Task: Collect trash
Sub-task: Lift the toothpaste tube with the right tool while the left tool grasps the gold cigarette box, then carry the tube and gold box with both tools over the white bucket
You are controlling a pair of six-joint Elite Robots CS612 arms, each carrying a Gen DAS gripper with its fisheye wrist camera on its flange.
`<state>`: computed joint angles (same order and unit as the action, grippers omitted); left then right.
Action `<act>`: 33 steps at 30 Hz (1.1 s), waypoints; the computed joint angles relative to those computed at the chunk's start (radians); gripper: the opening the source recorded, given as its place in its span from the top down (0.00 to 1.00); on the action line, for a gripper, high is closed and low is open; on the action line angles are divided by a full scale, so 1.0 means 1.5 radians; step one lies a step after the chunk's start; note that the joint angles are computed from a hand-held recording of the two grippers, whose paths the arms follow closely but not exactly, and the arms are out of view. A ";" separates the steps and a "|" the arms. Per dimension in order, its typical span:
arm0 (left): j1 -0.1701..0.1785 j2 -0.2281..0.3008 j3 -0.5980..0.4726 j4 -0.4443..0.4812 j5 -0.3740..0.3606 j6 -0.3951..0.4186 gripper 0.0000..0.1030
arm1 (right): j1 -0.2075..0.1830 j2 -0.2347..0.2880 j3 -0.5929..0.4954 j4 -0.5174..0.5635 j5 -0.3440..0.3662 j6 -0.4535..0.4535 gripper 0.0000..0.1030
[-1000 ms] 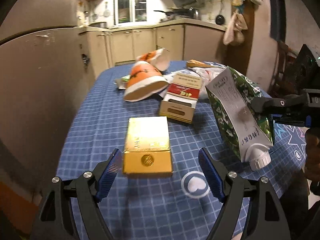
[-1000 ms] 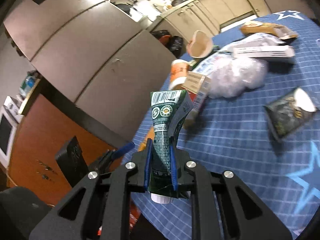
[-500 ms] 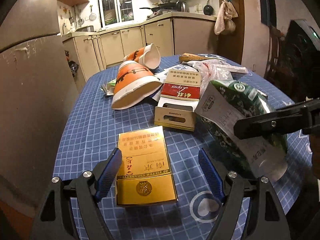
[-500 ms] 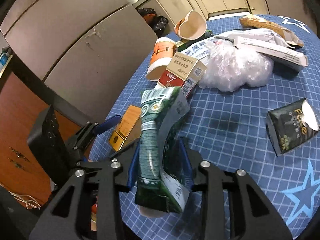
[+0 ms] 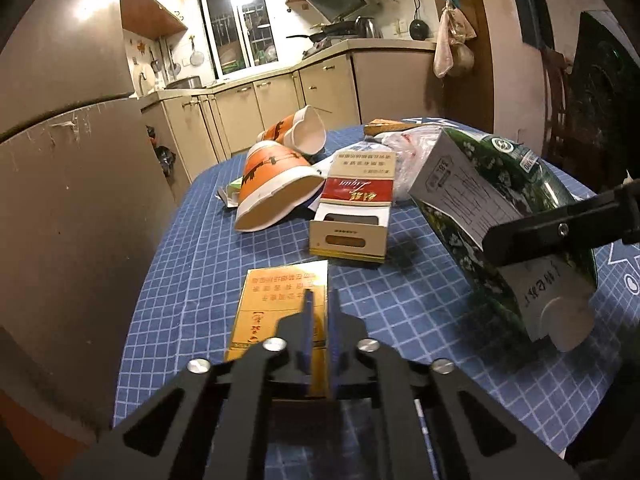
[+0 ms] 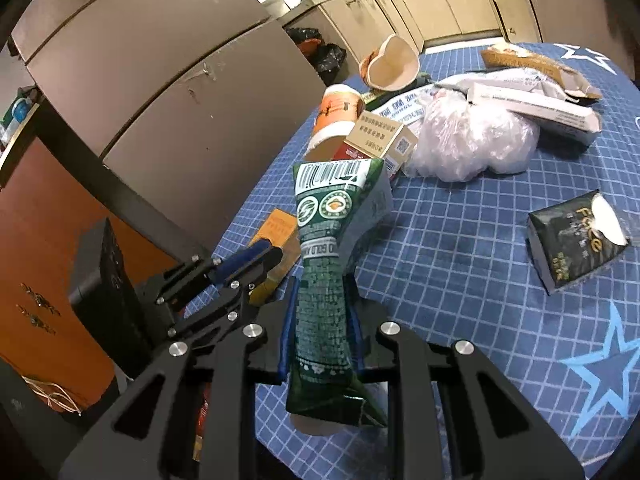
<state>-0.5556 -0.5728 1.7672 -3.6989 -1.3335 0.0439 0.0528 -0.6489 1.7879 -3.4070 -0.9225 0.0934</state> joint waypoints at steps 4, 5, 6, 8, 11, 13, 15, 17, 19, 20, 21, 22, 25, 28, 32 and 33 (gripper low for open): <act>-0.002 -0.003 0.010 -0.014 0.009 -0.010 0.99 | -0.005 -0.006 0.018 -0.028 0.003 0.005 0.80; 0.000 -0.003 0.013 -0.019 0.003 -0.013 0.99 | -0.006 -0.007 0.020 -0.030 0.006 0.005 0.80; 0.003 -0.003 0.016 -0.034 -0.015 -0.011 0.99 | -0.007 -0.008 0.022 -0.032 0.008 0.005 0.80; 0.005 -0.001 0.020 -0.061 -0.035 0.014 0.99 | -0.009 -0.010 0.028 -0.039 0.014 0.006 0.80; 0.019 -0.006 0.022 -0.053 -0.088 0.029 0.95 | -0.011 -0.010 0.032 -0.051 0.020 0.012 0.80; 0.027 -0.012 0.022 -0.039 -0.102 0.031 0.55 | -0.011 -0.010 0.034 -0.061 0.021 0.016 0.80; 0.030 -0.015 0.023 -0.043 -0.090 0.031 0.35 | -0.011 -0.010 0.035 -0.068 0.022 0.017 0.80; 0.038 -0.021 0.021 -0.022 -0.110 0.028 0.28 | -0.010 -0.009 0.035 -0.074 0.024 0.015 0.80; 0.045 -0.023 0.013 0.020 -0.135 0.037 0.25 | -0.010 -0.009 0.035 -0.077 0.027 0.008 0.80; 0.045 -0.021 0.009 0.033 -0.138 0.045 0.25 | -0.009 -0.009 0.034 -0.078 0.028 0.007 0.80; 0.044 -0.018 0.001 0.057 -0.132 0.053 0.24 | -0.008 -0.009 0.034 -0.078 0.029 0.004 0.80; 0.042 -0.015 -0.007 0.079 -0.117 0.052 0.25 | -0.008 -0.009 0.035 -0.079 0.029 0.003 0.80; 0.056 -0.015 -0.019 0.135 -0.161 0.014 0.38 | -0.008 -0.010 0.037 -0.087 0.031 0.001 0.80; 0.065 -0.013 -0.026 0.144 -0.171 -0.039 0.45 | -0.006 -0.013 0.041 -0.094 0.024 -0.004 0.80; 0.056 -0.017 -0.008 0.102 -0.151 -0.053 0.45 | -0.004 -0.021 0.052 -0.102 0.017 -0.015 0.80; 0.052 -0.021 0.002 0.080 -0.145 -0.056 0.45 | -0.004 -0.023 0.054 -0.103 0.016 -0.016 0.80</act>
